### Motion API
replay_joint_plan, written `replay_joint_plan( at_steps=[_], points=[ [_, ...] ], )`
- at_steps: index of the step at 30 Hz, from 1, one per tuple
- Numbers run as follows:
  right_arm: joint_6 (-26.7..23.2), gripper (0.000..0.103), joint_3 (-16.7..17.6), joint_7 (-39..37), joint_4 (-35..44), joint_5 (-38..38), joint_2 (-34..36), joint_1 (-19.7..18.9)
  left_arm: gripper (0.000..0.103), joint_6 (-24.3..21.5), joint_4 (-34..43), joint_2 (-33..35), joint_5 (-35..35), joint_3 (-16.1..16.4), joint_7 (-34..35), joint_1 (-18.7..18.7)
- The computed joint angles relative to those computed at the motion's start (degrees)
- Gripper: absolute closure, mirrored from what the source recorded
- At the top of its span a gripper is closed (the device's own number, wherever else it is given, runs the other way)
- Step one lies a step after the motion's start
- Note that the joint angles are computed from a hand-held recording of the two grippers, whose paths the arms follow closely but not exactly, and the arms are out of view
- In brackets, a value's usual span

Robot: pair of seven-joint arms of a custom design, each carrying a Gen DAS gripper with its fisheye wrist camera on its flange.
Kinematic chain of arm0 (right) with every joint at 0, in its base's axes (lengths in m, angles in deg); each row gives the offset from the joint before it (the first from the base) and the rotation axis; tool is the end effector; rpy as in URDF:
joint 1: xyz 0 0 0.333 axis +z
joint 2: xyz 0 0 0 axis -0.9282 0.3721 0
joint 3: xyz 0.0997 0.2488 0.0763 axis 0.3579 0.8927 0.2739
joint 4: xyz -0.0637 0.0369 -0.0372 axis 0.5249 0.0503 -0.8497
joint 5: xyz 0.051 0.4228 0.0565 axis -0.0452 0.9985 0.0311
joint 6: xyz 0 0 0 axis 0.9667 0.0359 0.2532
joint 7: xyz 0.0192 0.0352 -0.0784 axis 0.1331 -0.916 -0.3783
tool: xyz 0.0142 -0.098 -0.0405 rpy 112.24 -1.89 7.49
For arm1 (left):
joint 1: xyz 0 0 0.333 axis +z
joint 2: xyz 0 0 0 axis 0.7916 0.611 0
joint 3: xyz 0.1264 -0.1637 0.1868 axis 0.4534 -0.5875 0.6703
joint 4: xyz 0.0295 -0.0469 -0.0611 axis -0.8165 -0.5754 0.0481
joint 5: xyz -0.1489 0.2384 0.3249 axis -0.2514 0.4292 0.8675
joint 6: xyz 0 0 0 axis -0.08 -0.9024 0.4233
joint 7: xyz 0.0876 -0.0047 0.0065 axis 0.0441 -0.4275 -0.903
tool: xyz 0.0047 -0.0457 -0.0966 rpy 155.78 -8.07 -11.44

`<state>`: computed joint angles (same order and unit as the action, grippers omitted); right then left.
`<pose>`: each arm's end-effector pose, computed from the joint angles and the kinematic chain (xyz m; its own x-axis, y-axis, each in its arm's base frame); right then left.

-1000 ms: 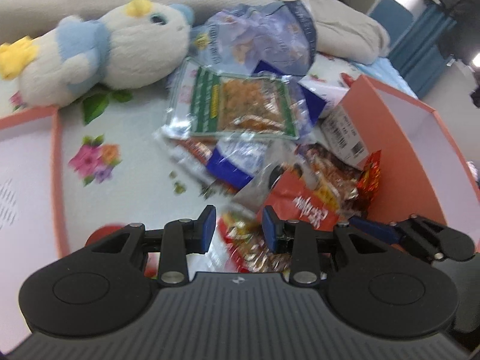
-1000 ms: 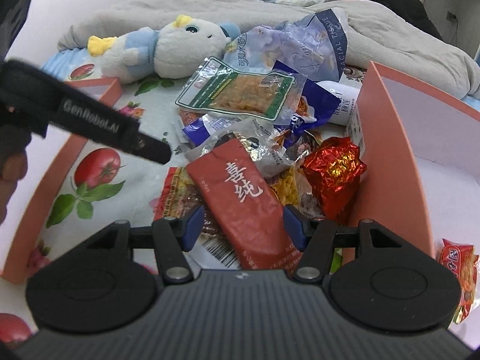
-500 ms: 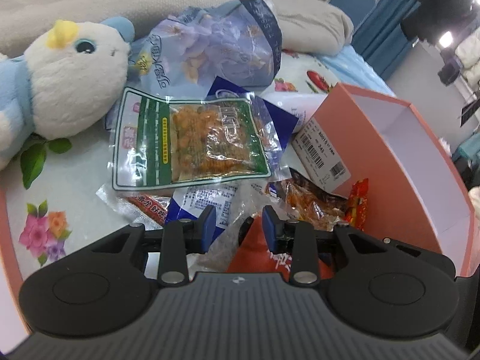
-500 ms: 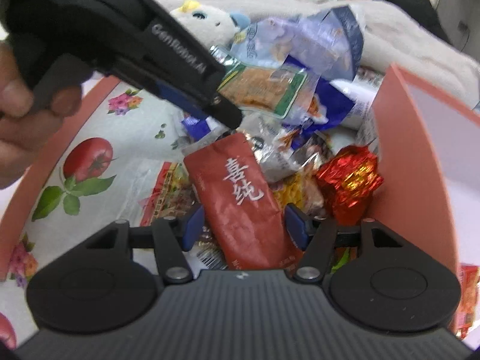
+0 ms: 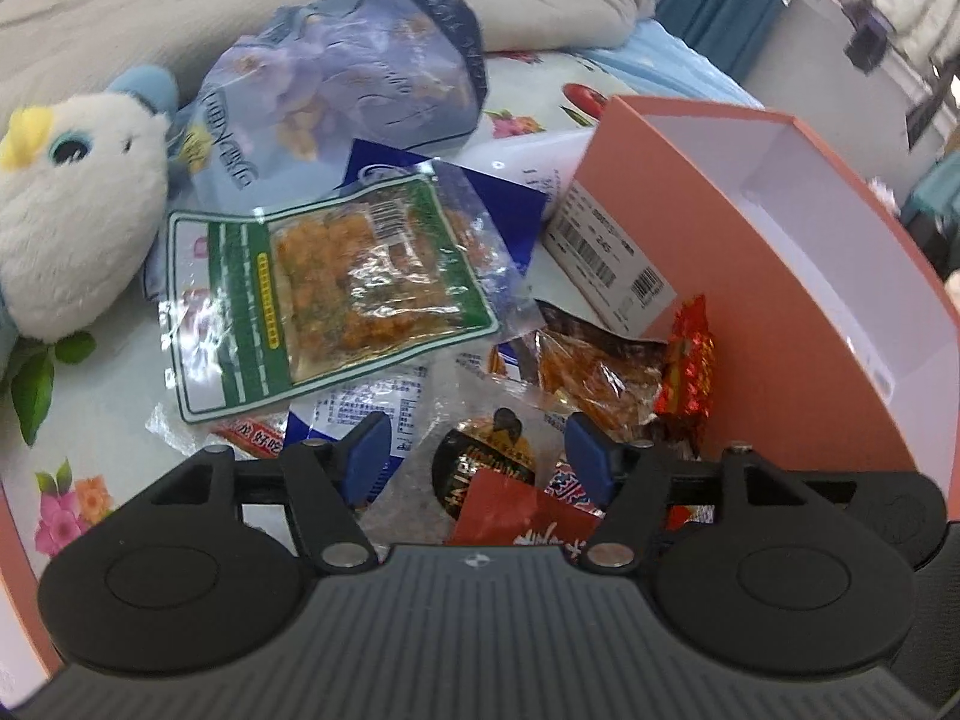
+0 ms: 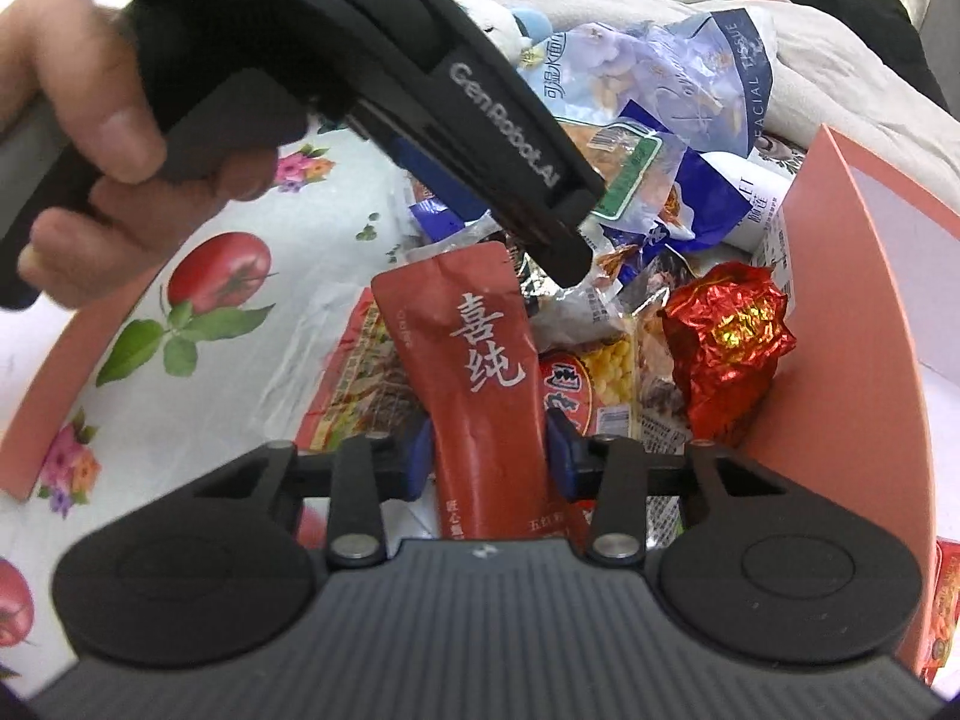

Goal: Organize snacks

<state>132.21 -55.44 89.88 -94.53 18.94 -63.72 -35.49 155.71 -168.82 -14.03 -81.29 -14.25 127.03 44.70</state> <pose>0.4550 0.4042 0.2888 0.1201 -0.9917 0.0458 -0.7996 -0.1240 -0.5876 0.6756 -0.2876 0.2858 -0.7512 -0.6151 0.2396 -0.6341 0.5714 -0.5210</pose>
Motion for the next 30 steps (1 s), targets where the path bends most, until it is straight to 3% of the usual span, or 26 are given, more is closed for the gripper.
replay_joint_plan(
  at_steps=[10,15,23,30],
  points=[
    [0.7,0.062,1.08,-2.86,-1.97,1.95,-1.34,0.3,0.033,3.6,-3.89,-2.08,12.22,3.65,-0.41,-5.27],
    [0.9,0.062,1.21,-2.15,-3.14,2.18,-2.2,0.41,0.035,8.55,-7.44,-3.26,16.05,4.18,-1.08,-6.57],
    [0.08,0.062,1.96,0.37,-4.73,0.57,-4.22,0.51,0.048,11.6,-12.24,-6.8,15.85,3.32,-3.58,-5.82],
    [-0.36,0.063,3.42,3.29,-6.82,-0.64,-6.75,0.73,0.049,14.71,-19.35,-13.0,12.54,2.49,-5.66,-4.51]
  ],
)
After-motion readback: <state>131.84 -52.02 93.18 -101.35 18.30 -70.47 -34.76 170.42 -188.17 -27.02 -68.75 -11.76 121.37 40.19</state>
